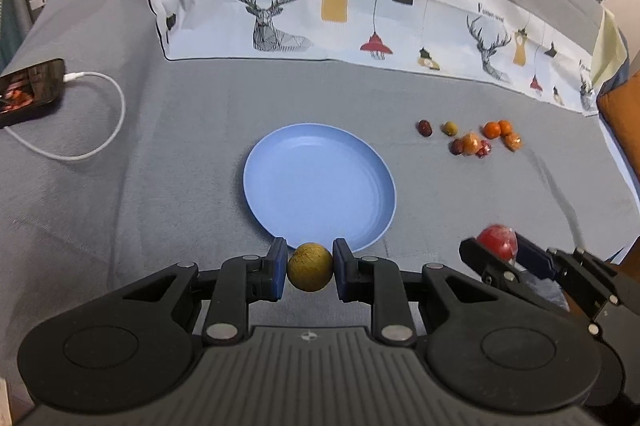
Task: Organize fruits
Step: 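Carry the red apple and yellow plum over the blue plate and release both, then lift both tools away from the plate toward the fruit cluster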
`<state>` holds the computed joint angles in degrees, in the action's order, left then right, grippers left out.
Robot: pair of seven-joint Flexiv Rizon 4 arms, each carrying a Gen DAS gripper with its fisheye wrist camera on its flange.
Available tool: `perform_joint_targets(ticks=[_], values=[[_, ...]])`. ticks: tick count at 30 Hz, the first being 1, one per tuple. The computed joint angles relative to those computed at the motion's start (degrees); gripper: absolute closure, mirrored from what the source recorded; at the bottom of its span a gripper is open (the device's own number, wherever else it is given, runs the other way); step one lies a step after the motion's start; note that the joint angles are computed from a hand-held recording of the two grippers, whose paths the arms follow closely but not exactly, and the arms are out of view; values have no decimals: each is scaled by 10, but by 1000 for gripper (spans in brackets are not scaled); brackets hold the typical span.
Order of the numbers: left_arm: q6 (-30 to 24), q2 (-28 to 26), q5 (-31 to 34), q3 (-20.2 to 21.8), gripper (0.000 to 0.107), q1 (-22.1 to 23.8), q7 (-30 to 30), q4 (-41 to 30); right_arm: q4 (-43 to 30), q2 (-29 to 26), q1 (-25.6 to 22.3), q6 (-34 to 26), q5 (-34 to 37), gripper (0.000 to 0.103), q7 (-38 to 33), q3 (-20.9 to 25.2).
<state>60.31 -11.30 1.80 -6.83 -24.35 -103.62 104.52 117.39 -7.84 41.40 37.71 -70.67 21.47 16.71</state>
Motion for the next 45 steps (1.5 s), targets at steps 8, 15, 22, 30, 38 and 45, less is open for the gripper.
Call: perform_joint_targets(ticks=[8, 15, 22, 30, 38, 45], values=[[-37, -78, 29, 11, 80, -6, -8, -82, -21, -41, -23, 49, -16, 69, -6, -31], [-63, -159, 33, 24, 80, -13, 11, -156, -47, -96, -35, 96, -2, 69, -49, -59], [-104, -243, 25, 37, 80, -19, 27, -229, -65, -147, -34, 128, 42, 69, -96, -84], [-26, -239, 42, 70, 4, -35, 1, -218, -66, -156, -34, 159, 56, 37, -111, -104], [-71, -120, 96, 85, 4, -42, -49, -108, -15, -75, -31, 140, 86, 9, -108, -63], [-133, -12, 161, 68, 4, -43, -146, -15, -19, -41, 9, 49, 43, 1, -97, -31]])
